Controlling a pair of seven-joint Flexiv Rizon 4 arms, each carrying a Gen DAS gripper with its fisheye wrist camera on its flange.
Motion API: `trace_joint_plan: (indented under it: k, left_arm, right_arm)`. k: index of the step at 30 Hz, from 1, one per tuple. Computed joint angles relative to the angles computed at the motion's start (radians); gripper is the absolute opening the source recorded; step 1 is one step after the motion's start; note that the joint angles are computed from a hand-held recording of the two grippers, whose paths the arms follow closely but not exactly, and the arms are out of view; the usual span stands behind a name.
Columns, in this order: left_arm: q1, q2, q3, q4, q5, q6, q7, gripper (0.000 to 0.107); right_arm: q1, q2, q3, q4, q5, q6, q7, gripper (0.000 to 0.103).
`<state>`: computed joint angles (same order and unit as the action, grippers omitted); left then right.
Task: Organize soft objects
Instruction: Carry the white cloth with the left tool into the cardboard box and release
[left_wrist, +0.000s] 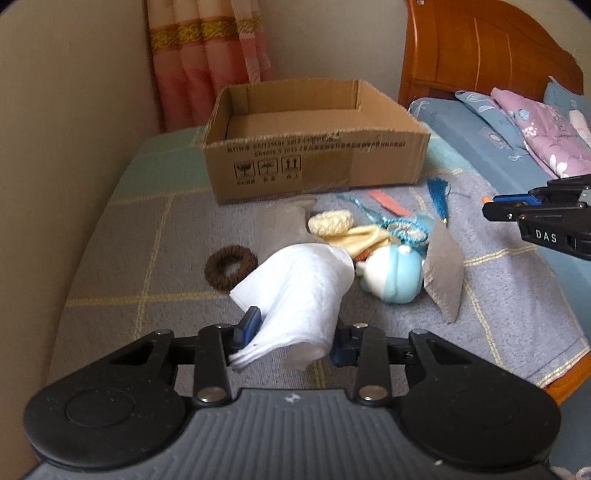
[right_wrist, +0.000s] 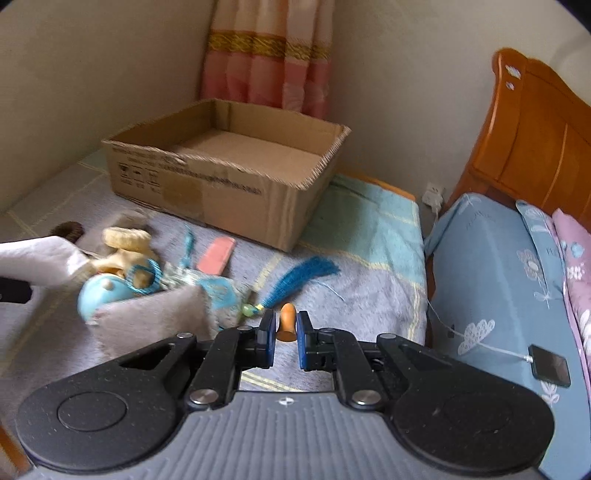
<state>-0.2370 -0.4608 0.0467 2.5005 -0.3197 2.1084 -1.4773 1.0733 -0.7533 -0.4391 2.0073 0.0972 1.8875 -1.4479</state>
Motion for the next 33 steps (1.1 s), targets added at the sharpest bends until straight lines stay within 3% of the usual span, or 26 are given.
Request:
trace_joint_plan:
  k: [7,13,17,20,23,24,26,27,29,31,33]
  left_arm:
    - [0.051,0.028,-0.002,-0.051,0.057,0.014,0.043,0.035]
    - [0.142,0.003,-0.041,-0.199,0.132,-0.009,0.072,0.035]
    - [0.146,-0.064,-0.033,-0.366,0.098,-0.095,0.126,0.035]
    - [0.07,-0.136,0.047,-0.502,0.014,-0.176,0.178,0.035]
    - [0.05,-0.208,0.078,-0.622,-0.035,-0.241,0.191,0.037]
    - [0.061,-0.235,0.072,-0.659,-0.038,-0.25,0.188,0.042]
    - [0.047,-0.276,0.1,-0.72,-0.051,-0.301,0.188,0.093]
    - [-0.002,-0.305,0.161,-0.745,-0.077,-0.306,0.175,0.095]
    - [-0.024,-0.326,0.194,-0.755,-0.078,-0.296,0.161,0.093]
    - [-0.007,-0.303,0.174,-0.723,-0.066,-0.294,0.153,0.094]
    - [0.056,-0.259,0.1,-0.658,-0.022,-0.238,0.147,0.094]
  right_arm:
    - [-0.003,0.048,0.023,0.006,-0.026,0.016,-0.063,0.014]
    - [-0.007,0.06,0.03,-0.037,-0.025,0.019,-0.101,0.014]
    - [-0.02,0.048,0.032,-0.088,-0.03,0.008,-0.109,0.014]
    - [-0.036,0.032,0.034,-0.128,-0.042,-0.005,-0.102,0.014]
    - [-0.051,0.015,0.033,-0.166,-0.056,-0.017,-0.088,0.014]
    - [-0.057,0.01,0.036,-0.175,-0.061,-0.021,-0.083,0.014]
    - [-0.065,0.0,0.036,-0.195,-0.073,-0.031,-0.072,0.014]
    - [-0.07,-0.004,0.037,-0.202,-0.08,-0.034,-0.067,0.014]
    - [-0.077,-0.008,0.04,-0.208,-0.091,-0.035,-0.057,0.014]
    - [-0.08,-0.011,0.04,-0.211,-0.097,-0.038,-0.047,0.014]
    - [-0.081,-0.011,0.04,-0.21,-0.104,-0.038,-0.04,0.014]
